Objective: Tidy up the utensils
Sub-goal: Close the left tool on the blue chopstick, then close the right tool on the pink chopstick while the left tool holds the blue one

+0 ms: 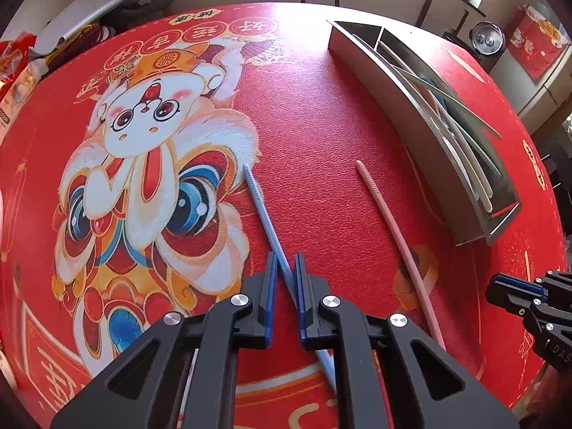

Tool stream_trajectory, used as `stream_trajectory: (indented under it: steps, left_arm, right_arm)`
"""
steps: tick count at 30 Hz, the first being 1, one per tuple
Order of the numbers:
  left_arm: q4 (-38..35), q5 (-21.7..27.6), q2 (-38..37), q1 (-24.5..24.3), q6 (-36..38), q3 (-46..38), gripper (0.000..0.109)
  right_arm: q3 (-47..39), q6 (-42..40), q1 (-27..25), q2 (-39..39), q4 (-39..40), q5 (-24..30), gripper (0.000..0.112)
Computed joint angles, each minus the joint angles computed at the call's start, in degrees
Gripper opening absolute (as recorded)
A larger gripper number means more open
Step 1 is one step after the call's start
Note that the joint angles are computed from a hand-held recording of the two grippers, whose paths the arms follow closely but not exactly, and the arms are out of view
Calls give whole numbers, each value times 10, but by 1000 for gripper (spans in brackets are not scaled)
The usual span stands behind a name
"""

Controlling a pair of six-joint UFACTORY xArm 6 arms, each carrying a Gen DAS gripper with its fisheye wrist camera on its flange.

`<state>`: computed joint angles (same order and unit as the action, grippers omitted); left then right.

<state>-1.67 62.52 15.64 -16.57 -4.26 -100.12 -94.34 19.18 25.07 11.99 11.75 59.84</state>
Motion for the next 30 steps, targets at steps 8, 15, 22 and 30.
stream_trajectory:
  steps: [8, 15, 22, 30]
  left_arm:
    - [-33, -20, -32, 43, 9, 49, 7]
    - [-35, -20, -36, 44, -1, 52, 7]
    - [-61, -23, -62, 52, 24, 86, 7]
    - [-53, -39, -76, 47, 6, 108, 7]
  right_arm:
    - [-29, -29, 22, 24, -4, -3, 41]
    - [-75, -68, 41, 58, -27, 17, 40]
    - [-101, -86, 59, 83, -60, 33, 30]
    - [-99, -85, 57, 79, -70, 49, 8]
